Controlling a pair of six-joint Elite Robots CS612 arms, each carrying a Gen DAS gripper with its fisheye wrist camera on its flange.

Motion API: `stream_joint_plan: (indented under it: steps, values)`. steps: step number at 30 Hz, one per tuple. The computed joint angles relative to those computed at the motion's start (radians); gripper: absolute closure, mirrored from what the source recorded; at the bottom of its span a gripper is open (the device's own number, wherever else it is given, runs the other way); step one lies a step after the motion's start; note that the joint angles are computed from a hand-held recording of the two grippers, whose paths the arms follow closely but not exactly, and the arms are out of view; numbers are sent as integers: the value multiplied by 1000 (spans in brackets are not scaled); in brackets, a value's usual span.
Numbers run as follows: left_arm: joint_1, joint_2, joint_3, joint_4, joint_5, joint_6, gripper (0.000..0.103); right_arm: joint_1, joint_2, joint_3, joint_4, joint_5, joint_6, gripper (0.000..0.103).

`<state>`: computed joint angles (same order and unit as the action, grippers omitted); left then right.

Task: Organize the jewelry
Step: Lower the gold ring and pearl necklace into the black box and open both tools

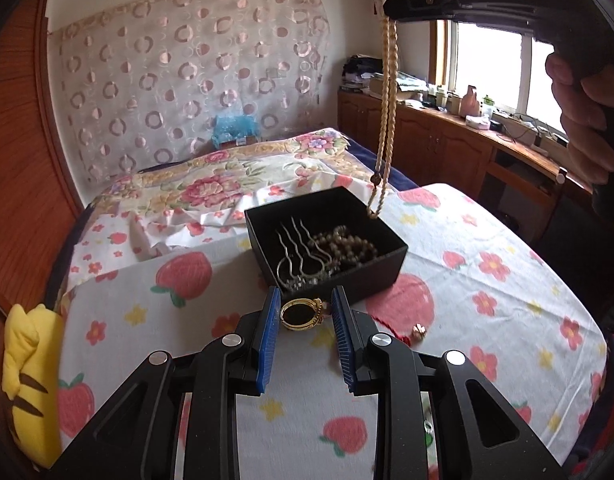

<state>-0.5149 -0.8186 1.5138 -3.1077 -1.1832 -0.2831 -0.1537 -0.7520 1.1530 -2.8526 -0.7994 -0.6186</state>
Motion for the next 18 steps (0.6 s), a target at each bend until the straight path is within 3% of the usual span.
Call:
stream_joint_plan:
  steps: [15,18]
  values:
    - [23,57,-119,57,-7,-4,78,22,50,-39,182,-85,-54,97]
    - [25,67,-136,67,-7,-1,78,22,62,-54,214,-101,-56,89]
